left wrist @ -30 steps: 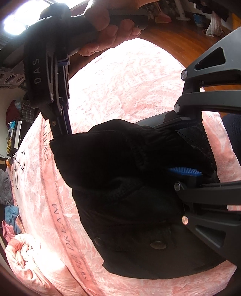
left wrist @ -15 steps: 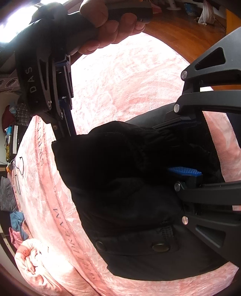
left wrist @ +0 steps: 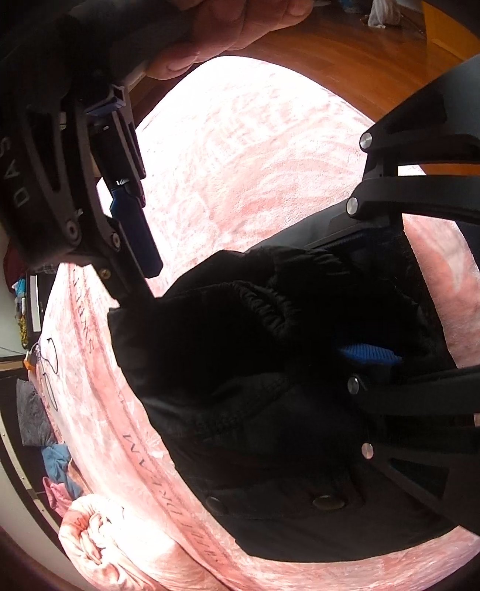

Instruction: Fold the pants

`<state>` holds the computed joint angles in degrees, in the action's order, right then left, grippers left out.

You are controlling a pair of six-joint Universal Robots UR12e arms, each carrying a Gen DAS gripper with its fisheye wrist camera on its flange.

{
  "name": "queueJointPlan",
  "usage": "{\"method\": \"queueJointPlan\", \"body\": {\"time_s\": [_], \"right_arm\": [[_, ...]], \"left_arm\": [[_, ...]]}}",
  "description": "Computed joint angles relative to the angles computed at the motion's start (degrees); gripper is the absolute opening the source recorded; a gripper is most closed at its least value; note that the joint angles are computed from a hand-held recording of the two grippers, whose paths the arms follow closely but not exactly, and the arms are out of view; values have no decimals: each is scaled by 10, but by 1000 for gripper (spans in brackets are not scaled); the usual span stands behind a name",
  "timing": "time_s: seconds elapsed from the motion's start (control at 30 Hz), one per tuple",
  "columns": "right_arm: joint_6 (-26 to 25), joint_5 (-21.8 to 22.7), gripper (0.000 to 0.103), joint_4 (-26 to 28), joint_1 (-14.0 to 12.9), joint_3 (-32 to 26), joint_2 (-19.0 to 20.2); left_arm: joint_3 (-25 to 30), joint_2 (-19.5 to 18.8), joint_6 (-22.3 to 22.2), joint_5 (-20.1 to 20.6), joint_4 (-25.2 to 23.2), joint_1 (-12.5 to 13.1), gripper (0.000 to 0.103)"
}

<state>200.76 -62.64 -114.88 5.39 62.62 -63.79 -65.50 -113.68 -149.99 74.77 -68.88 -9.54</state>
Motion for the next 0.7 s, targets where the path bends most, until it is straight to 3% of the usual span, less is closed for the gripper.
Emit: {"method": "queueJointPlan", "body": {"time_s": [0.13,0.23,0.3,0.37,0.5,0.57,0.7], "right_arm": [[38,-12,42,-30,0,15,-10],[73,-6,59,-54,-2,23,-11],[92,-1,60,-78,-1,30,-11],[126,-13,60,-101,-1,36,-13],[172,-40,63,-148,-5,69,-35],[181,-18,68,-179,-8,86,-42],[165,11,69,-157,-2,69,-22]], "left_arm": [[-10,16,12,-57,-15,17,63],[-15,31,-9,-129,-28,46,76],[-22,39,-41,-166,-16,65,85],[-11,40,-44,-201,-42,84,85],[-15,47,-61,-210,-12,115,86],[-18,46,-78,-196,17,125,86],[-9,29,-104,-152,44,133,88]]}}
